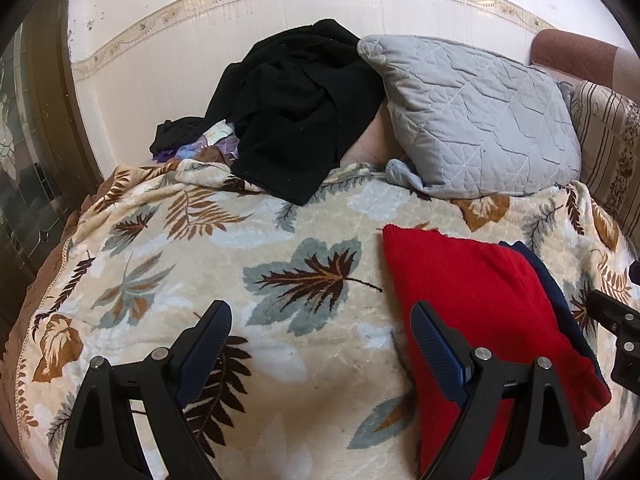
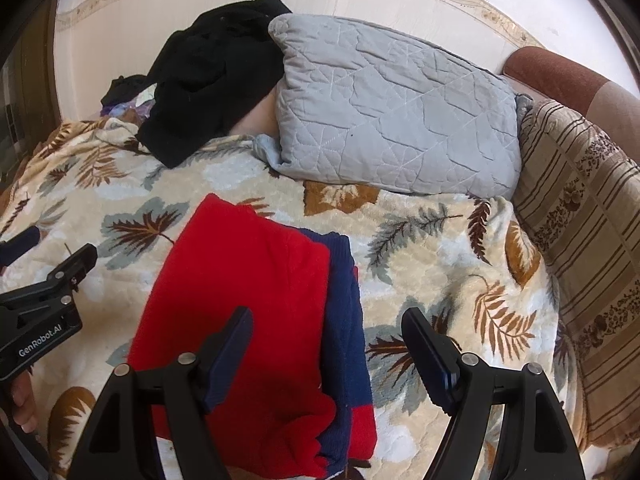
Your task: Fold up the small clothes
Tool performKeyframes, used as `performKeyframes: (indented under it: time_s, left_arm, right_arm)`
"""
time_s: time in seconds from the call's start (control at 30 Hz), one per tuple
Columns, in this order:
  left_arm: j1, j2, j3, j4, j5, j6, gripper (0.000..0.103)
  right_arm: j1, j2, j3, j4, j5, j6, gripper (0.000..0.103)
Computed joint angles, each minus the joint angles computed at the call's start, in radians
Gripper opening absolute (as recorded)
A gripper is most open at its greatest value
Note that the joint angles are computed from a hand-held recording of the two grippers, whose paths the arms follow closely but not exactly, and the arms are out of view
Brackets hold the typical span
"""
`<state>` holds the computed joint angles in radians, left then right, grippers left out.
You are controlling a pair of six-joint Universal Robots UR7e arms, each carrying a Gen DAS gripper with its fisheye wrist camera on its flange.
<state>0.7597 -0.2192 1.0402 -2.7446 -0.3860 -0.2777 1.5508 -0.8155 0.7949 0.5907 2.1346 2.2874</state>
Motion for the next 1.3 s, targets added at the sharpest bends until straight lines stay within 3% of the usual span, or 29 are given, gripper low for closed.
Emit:
performKeyframes:
  time_s: [1.3]
  left_arm:
    - [0.002,0.003,-0.003,-0.017,-0.005,0.017,0.091]
  right_arm:
    - [0.011,-0.042,0.074,-0.083,-0.007,-0.026,0.080]
